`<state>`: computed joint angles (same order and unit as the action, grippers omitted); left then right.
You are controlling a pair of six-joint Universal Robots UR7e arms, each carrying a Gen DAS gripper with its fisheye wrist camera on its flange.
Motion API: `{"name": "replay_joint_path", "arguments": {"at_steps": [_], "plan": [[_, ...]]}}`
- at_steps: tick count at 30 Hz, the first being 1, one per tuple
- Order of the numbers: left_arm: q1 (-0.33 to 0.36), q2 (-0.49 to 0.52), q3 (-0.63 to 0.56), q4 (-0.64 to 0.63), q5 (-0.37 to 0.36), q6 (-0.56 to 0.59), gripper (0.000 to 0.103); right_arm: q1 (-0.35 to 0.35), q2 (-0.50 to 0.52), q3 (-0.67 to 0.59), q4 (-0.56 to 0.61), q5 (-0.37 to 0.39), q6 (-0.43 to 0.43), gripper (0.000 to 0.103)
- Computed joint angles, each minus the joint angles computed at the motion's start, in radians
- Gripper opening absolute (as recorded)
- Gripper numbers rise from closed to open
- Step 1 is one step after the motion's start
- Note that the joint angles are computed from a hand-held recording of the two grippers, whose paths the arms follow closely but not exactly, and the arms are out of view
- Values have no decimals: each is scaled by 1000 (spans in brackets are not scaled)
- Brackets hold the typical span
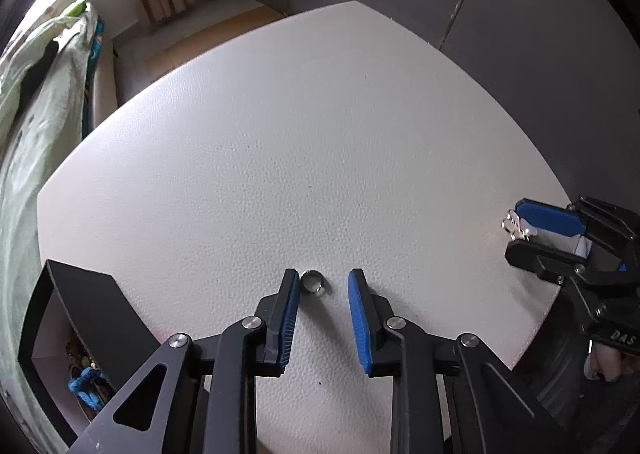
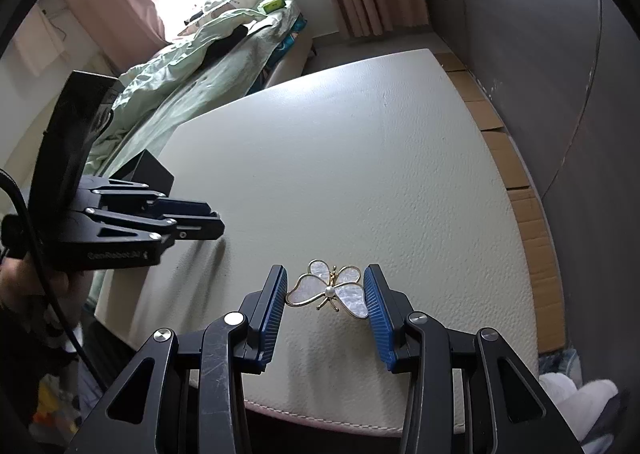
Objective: Organize jewelry
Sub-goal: 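Drop the ring into the black box with the left tool while the right tool grasps the butterfly pendant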
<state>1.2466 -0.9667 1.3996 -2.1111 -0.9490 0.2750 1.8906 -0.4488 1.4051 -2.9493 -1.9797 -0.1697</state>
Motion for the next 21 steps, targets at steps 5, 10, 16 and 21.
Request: {"name": "replay_joint_path", "arguments": {"at_steps": [5, 10, 16, 21], "plan": [[-3, 0, 11, -22, 23, -3, 14, 6, -3, 9, -15, 0, -21, 41], [5, -2, -3, -10, -1, -20, 13, 6, -6, 17, -32, 19, -19, 41], [-9, -37, 5, -44, -22, -4, 13, 18, 2, 1, -28, 19, -17, 41], [-19, -91, 29, -69, -24, 3, 13, 32, 2, -5, -39, 19, -18, 41]]}}
